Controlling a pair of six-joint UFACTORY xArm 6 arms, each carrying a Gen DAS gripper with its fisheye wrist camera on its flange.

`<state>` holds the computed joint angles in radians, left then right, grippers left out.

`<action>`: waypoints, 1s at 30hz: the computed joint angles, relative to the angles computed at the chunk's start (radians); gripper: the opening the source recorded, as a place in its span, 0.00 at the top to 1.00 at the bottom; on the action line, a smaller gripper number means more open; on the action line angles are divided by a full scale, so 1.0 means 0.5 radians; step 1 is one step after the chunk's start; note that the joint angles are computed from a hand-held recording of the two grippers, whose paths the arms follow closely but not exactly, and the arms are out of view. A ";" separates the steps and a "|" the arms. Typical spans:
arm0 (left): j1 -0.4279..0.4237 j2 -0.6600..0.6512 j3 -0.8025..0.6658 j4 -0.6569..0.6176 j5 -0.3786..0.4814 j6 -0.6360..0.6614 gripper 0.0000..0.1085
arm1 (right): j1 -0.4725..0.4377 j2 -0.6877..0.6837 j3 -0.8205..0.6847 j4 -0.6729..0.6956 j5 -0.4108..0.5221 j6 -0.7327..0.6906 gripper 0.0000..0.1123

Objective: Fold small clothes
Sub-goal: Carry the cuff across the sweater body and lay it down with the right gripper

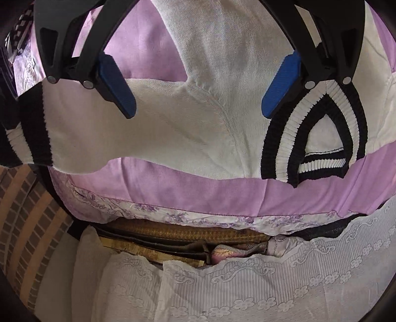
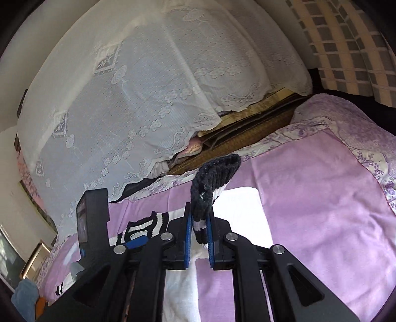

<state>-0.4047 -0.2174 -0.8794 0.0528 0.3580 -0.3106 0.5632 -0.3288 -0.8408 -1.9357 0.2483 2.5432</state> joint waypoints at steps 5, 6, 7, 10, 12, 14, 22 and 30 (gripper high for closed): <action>0.139 -0.106 0.056 0.174 -0.010 -0.038 0.09 | 0.160 0.310 -0.312 0.166 0.005 -0.192 0.90; 0.176 -0.124 0.061 0.198 -0.003 -0.033 0.09 | 0.204 0.369 -0.378 0.235 0.038 -0.285 0.90; 0.214 -0.141 0.066 0.196 0.005 -0.007 0.09 | 0.237 0.427 -0.445 0.294 0.053 -0.374 0.90; 0.352 -0.202 0.102 0.173 -0.002 0.084 0.09 | 0.318 0.612 -0.667 0.501 0.058 -0.682 0.90; 0.446 -0.244 0.140 0.169 -0.035 0.134 0.09 | 0.361 0.736 -0.809 0.640 0.046 -0.883 0.90; 0.534 -0.289 0.192 0.093 -0.078 0.253 0.09 | 0.396 0.886 -0.970 0.833 -0.007 -1.141 0.90; 0.890 -0.356 0.425 0.233 -0.302 0.293 0.09 | 0.585 1.467 -1.582 1.495 0.026 -1.881 0.90; 1.006 -0.081 0.330 -0.534 -0.139 0.799 0.09 | 0.612 1.817 -1.882 2.016 0.015 -2.307 0.87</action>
